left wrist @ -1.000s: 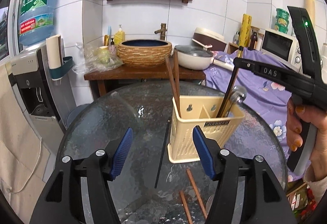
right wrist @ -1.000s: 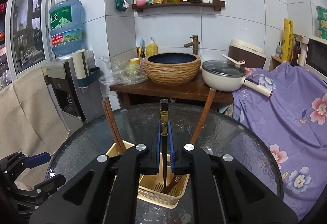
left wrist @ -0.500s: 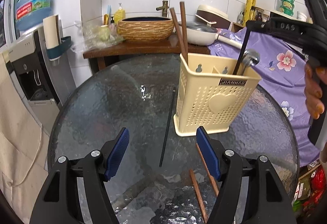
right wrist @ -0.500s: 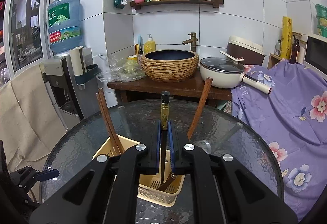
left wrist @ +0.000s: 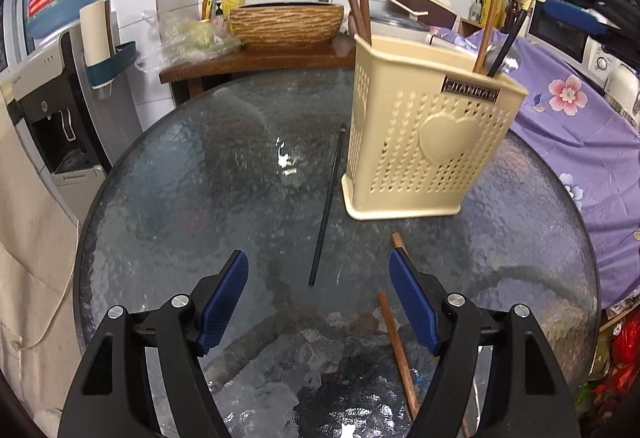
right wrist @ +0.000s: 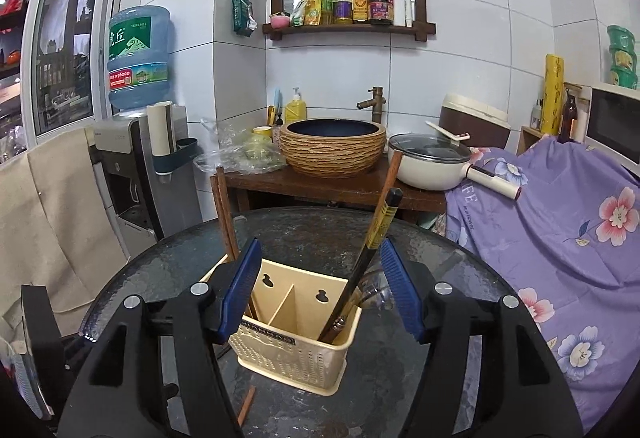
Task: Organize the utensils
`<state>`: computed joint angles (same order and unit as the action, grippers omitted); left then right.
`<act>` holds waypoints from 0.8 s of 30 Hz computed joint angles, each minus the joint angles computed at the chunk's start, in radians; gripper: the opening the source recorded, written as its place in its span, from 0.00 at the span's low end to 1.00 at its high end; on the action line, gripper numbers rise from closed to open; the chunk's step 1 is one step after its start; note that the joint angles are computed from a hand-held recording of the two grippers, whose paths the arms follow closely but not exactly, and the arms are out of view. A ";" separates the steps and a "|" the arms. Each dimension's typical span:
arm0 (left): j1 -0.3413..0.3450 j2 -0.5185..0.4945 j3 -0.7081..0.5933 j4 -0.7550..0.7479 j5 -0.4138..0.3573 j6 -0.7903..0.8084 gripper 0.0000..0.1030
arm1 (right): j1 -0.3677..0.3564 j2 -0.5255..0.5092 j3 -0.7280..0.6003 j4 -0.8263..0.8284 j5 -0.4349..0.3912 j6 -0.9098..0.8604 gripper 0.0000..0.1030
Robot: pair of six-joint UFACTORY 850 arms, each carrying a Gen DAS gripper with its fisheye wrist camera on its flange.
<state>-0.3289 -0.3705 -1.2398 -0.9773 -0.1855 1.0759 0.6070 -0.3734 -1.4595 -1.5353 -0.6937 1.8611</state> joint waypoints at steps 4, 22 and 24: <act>-0.001 -0.014 0.007 0.082 0.011 -0.068 0.63 | 0.024 0.022 0.046 -0.053 -0.056 0.047 0.61; -0.005 -0.086 -0.010 0.096 0.019 -0.084 0.31 | 0.106 0.041 0.153 -0.092 -0.122 0.099 0.61; -0.005 -0.089 -0.012 0.098 0.020 -0.087 0.30 | 0.111 0.025 0.150 -0.057 -0.072 0.066 0.61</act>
